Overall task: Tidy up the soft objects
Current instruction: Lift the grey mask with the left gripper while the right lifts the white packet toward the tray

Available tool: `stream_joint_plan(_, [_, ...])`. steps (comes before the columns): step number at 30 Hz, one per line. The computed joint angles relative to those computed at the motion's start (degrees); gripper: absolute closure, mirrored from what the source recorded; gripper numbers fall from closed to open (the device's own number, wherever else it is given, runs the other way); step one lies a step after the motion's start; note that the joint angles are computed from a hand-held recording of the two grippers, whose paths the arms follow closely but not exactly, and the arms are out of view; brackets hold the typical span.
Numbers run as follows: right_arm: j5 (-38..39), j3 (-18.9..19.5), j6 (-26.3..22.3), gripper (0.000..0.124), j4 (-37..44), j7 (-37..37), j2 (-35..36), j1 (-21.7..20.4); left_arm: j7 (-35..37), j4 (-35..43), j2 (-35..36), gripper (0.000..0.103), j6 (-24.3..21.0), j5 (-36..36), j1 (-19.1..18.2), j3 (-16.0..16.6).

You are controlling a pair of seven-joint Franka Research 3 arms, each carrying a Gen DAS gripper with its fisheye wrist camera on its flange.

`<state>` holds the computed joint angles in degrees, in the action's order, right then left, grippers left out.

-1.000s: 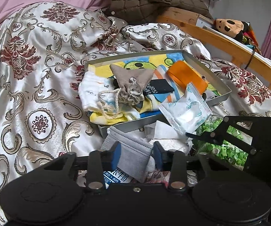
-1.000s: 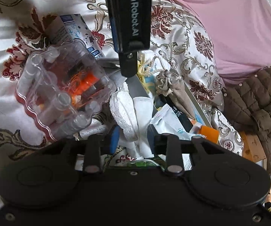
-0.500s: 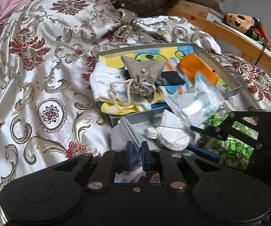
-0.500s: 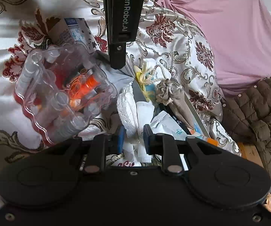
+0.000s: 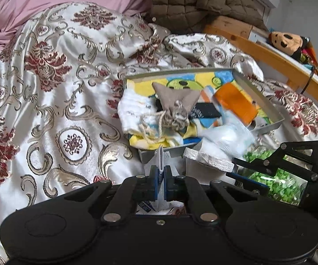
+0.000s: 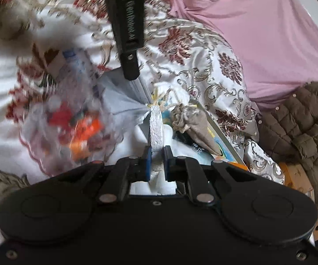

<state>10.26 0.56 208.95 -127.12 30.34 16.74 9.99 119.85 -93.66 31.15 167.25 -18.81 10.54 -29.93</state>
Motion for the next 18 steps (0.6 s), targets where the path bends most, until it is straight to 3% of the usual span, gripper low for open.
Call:
stream_joint_plan(5, [-4.14, 2.41, -0.59, 0.119, -1.42, 8.91, -2.56, -3.76, 2.93, -1.61, -0.94, 0.099, 2.31, -2.92, 3.43, -4.13])
stream_joint_plan(8, [-10.35, 4.38, -0.86, 0.119, -2.44, 17.86, -4.23, -7.31, 4.93, -2.74, -1.49, 0.099, 3.93, -4.79, 5.88, -7.15])
stream_joint_plan(15, [-37.87, 10.18, -1.47, 0.119, -0.97, 53.13, -6.11, -20.33, 9.55, -5.04, -2.03, 0.099, 8.74, -8.80, 13.89, -16.79])
stream_joint_plan(18, [-45.57, 10.76, -0.09, 0.119, 1.03, 64.46, -5.54, -23.30, 9.63, -5.80, -1.36, 0.099, 11.18, -8.29, 17.28, -20.87])
